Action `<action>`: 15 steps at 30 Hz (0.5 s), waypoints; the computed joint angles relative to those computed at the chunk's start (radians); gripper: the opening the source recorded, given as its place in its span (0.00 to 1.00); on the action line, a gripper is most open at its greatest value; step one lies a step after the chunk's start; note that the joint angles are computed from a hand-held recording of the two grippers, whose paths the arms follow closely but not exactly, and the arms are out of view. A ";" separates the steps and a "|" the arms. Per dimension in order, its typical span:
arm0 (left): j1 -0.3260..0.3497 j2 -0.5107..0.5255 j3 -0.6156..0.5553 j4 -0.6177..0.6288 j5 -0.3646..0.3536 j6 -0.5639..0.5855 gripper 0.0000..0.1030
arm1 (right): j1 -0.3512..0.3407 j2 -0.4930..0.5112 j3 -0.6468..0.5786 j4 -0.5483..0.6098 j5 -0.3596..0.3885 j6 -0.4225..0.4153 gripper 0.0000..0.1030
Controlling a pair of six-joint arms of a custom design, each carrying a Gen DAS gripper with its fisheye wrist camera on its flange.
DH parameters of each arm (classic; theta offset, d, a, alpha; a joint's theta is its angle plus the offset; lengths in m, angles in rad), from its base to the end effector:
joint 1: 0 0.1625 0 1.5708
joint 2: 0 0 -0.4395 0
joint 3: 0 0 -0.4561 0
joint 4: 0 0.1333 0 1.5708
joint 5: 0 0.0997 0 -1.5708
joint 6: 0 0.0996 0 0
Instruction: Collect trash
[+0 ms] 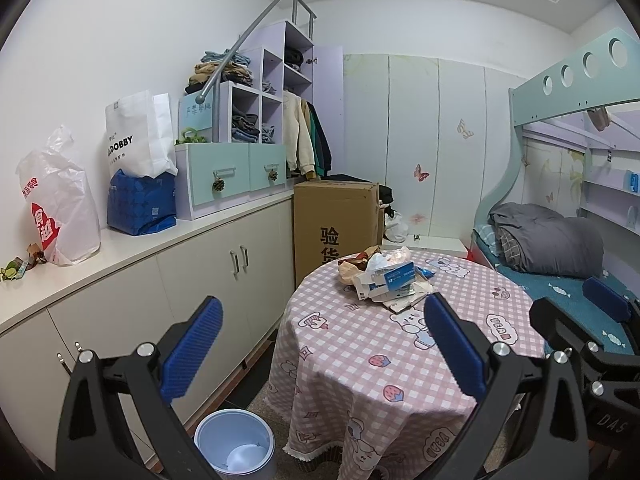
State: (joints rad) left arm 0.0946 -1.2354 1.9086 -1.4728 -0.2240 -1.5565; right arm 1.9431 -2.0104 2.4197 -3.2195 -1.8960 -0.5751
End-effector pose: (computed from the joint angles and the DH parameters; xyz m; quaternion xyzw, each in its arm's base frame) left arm -0.5331 -0.2820 0.2078 0.2053 0.7331 -0.5610 0.3250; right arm 0.2230 -0.2920 0.4423 0.2828 -0.7578 0.5568 0.1891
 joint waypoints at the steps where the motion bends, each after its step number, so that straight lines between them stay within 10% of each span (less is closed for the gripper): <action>1: 0.000 0.004 0.000 -0.003 0.001 -0.002 0.96 | 0.000 -0.001 0.000 0.002 0.001 0.000 0.94; 15: 0.005 0.022 -0.005 -0.029 0.004 0.017 0.96 | -0.021 -0.010 0.020 -0.009 0.019 -0.007 0.94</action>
